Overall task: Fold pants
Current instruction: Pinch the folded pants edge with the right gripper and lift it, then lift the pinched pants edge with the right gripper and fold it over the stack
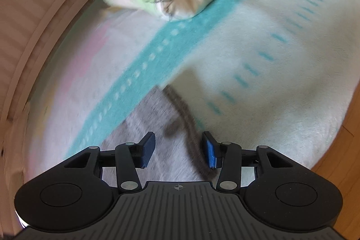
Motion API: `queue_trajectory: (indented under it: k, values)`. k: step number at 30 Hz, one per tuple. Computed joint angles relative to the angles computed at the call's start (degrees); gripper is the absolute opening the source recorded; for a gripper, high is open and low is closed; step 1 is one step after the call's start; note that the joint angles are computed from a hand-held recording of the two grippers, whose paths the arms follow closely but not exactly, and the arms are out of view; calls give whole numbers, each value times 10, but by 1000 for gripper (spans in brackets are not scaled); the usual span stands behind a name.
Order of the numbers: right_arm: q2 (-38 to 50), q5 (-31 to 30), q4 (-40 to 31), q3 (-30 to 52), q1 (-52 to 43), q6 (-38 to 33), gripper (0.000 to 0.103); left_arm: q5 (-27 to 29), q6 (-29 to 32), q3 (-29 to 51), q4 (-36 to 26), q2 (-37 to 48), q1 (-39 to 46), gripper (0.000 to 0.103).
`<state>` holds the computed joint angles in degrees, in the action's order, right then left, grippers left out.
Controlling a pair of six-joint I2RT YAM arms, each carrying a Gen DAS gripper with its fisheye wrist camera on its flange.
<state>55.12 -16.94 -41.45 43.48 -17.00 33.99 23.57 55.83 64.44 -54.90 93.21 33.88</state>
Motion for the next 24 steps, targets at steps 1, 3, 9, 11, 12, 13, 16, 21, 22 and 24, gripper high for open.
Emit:
queue_trajectory:
  k: [1,3,9,11,12,13,16,21,22,24]
  values:
    - [5,-24,-13,5,-7,-22,44,1,4,1,-1,0,0,80]
    - [11,-46,-40,17,-5,-57,43,3,10,1,-1,-1,0,79]
    - [23,-1,-75,43,33,-76,21,13,-10,22,-17,6,-5,73]
    - [21,10,-76,46,36,-68,11,16,-29,28,-20,0,-11,72]
    - [18,24,-77,50,49,-63,11,20,-39,29,-19,-6,-15,72]
    - [16,48,-80,59,71,-64,10,24,-50,29,-19,-15,-21,72]
    - [12,125,-92,85,154,-57,10,30,-85,18,-9,-52,-52,72]
    - [-5,152,-83,109,199,-37,10,11,-164,-7,25,-100,-142,72]
    - [-10,148,-79,109,196,-34,10,-2,-188,-13,42,-107,-167,72]
    - [-16,142,-70,110,194,-24,10,-23,-230,-22,75,-110,-212,72]
